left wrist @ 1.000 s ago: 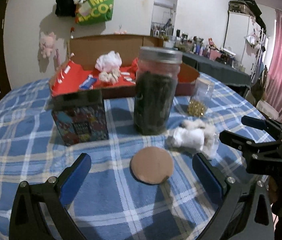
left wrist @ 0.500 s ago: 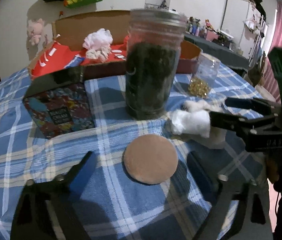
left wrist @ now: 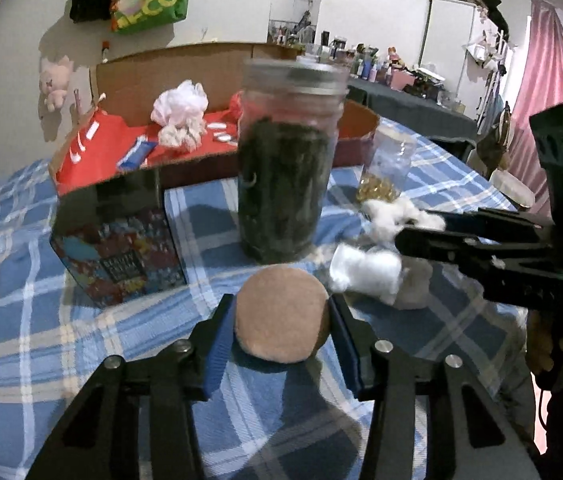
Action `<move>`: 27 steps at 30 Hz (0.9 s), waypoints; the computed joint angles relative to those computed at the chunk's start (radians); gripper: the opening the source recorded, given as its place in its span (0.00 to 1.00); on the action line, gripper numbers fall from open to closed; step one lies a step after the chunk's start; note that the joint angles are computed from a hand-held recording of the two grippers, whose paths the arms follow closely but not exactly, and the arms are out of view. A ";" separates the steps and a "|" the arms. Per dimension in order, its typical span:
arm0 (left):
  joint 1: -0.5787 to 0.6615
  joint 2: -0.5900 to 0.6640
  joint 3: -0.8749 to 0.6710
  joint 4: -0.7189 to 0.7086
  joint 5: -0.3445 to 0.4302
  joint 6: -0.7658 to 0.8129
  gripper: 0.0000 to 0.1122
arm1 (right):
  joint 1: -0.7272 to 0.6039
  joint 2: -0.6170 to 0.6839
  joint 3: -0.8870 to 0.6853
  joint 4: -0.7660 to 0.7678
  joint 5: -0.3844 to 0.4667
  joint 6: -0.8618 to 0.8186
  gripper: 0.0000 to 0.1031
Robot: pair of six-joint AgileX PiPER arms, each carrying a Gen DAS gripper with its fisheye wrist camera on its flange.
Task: Organize soft objects
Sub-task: 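Grasp the tan round pad with the left tool while the right tool grasps the white fluffy piece, then carry the tan pad and white fluffy piece up and over the box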
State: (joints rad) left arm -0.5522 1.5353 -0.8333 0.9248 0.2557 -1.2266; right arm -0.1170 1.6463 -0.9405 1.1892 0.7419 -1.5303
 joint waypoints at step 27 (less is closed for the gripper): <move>0.026 -0.012 -0.001 -0.001 -0.022 0.027 0.43 | -0.010 -0.040 0.038 0.005 0.007 -0.010 0.39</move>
State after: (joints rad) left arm -0.5265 1.5231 -0.8345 0.9234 0.2337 -1.2000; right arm -0.1266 1.6063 -0.9026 1.1938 0.7494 -1.5399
